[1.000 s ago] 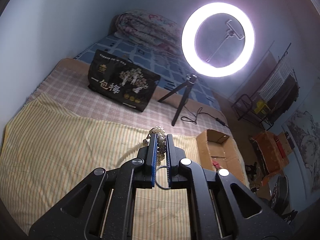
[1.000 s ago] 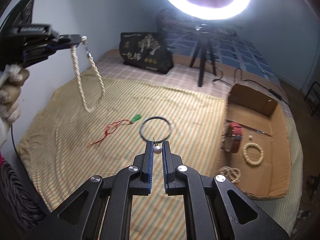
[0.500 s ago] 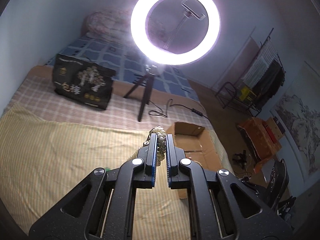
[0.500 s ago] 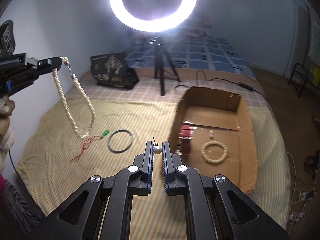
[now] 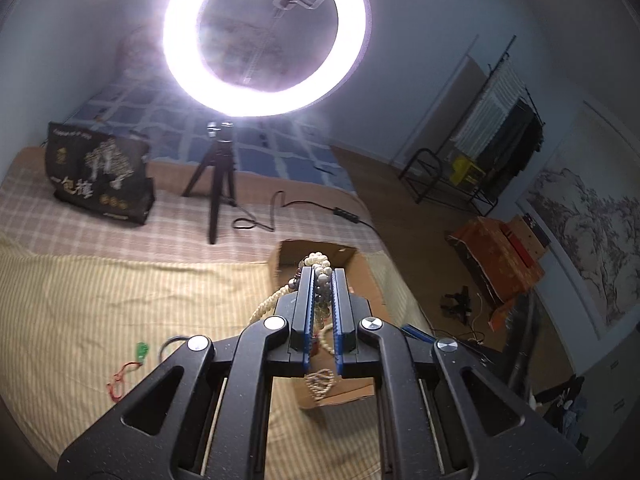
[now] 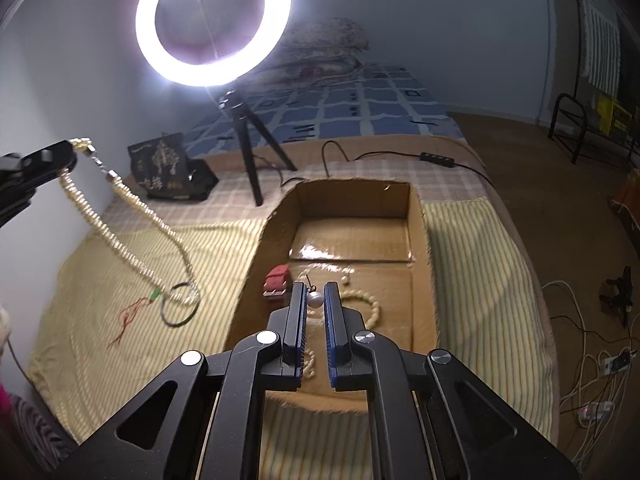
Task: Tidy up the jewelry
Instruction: 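Lift the pearl necklace and pearl earring and carry both over the cardboard box, then open right tool to drop the earring while left tool releases the necklace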
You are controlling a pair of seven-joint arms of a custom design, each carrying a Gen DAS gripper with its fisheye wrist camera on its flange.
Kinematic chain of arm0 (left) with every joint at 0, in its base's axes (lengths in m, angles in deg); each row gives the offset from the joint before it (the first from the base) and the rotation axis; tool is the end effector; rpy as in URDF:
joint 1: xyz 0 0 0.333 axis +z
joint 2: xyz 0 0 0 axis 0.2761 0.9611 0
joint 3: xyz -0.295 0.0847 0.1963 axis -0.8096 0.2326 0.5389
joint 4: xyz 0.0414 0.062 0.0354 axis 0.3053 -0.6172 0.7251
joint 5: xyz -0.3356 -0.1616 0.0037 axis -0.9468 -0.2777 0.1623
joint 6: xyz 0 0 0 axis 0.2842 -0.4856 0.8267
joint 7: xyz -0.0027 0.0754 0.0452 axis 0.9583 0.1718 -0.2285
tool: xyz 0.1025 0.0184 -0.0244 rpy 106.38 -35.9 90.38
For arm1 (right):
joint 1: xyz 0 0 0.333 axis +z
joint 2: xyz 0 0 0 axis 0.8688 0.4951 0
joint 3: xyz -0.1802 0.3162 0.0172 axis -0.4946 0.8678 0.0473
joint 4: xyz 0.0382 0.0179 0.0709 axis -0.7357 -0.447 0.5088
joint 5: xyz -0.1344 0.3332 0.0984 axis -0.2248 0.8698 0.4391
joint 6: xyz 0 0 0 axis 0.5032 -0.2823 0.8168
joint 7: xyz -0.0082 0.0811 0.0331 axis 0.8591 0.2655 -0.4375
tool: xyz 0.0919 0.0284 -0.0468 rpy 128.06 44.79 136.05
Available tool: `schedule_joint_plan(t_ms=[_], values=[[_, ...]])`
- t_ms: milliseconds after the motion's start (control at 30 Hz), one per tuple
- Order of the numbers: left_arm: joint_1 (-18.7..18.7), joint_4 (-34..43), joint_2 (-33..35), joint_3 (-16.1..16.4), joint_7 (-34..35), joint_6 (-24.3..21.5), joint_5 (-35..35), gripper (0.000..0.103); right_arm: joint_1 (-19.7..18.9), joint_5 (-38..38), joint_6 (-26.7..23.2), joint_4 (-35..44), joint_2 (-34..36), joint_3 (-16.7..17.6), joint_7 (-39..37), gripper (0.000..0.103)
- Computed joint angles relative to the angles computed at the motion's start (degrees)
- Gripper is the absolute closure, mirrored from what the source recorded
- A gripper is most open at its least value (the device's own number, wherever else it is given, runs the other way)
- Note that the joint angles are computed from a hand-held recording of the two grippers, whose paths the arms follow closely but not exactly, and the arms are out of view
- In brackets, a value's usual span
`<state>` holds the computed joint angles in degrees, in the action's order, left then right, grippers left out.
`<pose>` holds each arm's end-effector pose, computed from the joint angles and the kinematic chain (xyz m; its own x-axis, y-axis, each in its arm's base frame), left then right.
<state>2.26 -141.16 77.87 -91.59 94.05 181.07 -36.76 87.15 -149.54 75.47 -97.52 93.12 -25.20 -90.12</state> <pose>0.5350 -0.4208 0.5289 -0.5140 -0.7325 0.4464 -0.7203 0.0858 -0.6884 0.4528 0.3266 0.4354 -0.1417 -0.9772 -0.1582 -0.6952 0.2120 -0.6869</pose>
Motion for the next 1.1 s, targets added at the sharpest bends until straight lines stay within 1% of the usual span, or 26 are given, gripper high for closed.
schedule_joint_plan(t_ms=[300,467,700,800,900,1100], values=[[-4.20,3.48,1.98,1.21,-2.40,-1.36,3.44,0.097,-2.02,0.25,1.74,1.46,1.17,-1.81,-1.00,0.096],[-4.80,5.14,3.61,0.45,-3.05,-1.54,3.95,0.097,-2.80,0.89,3.22,2.78,2.68,-2.94,-1.87,0.096],[-8.54,8.18,6.56,3.06,-5.98,-4.00,7.93,0.097,-3.03,3.07,4.72,5.00,5.01,-4.81,-4.44,0.096],[-10.23,9.14,7.49,4.63,-7.46,-4.99,10.04,0.097,-3.03,3.14,5.63,5.65,5.72,-5.71,-4.22,0.096],[-12.09,9.62,8.03,6.60,-9.27,-5.84,12.60,0.097,-3.02,4.08,6.08,6.33,6.55,-6.21,-5.56,0.096],[-13.71,10.23,9.43,8.54,-11.56,-7.89,16.34,0.097,-2.60,6.11,7.36,6.80,7.99,-7.58,-7.18,0.096]])
